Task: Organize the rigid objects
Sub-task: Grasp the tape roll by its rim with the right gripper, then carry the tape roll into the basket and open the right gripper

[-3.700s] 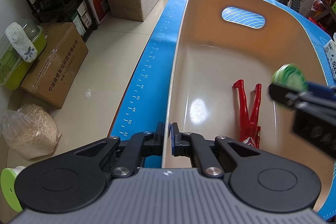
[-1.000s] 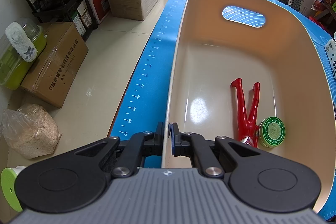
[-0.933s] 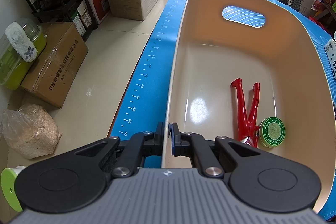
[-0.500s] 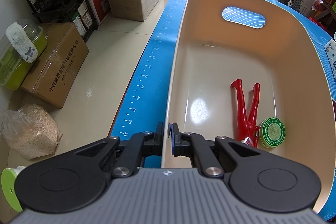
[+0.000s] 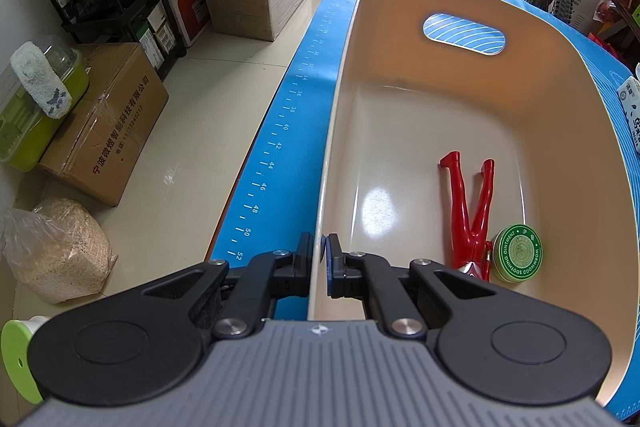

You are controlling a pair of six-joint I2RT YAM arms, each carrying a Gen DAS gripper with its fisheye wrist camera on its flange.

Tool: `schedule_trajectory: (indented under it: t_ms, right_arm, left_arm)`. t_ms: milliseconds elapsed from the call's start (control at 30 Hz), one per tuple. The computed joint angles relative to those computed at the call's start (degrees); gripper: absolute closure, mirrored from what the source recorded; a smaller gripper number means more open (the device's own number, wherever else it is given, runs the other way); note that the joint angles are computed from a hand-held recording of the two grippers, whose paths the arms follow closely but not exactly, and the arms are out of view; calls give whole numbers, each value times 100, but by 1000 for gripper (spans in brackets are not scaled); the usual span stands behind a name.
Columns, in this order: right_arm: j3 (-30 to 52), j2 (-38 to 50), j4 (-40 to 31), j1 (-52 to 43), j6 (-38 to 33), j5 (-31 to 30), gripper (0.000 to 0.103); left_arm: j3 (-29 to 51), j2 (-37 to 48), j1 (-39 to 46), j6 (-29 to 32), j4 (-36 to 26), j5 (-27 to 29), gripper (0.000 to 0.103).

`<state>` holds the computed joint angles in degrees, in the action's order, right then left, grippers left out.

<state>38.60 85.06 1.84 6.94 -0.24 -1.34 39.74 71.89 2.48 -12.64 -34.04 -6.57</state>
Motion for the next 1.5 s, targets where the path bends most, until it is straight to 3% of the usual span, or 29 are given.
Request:
schedule_trajectory:
  t_ms: [267,467,967,1267,1500]
  right_arm:
    - [-306,-907,275,471,388,-380,87]
    - [-22,-1041,145,1178,751,-570,87]
    - [693,42,-195,2763,888,-542,87]
    - [1395,1001,-1249,3019,970,-513,87]
    - [1425,901,-1538,2868,1061,-611,81]
  left_arm:
    - [-2,-16,-7,-2,-8,-7,95]
    - [12,-22,18,29,-30,0,95]
    - [6,-15,-9,19,-16,-35,95]
    - [7,-8,-21,12,-10,-40,95]
    - [37,18,-60,-14,-19,-59,95]
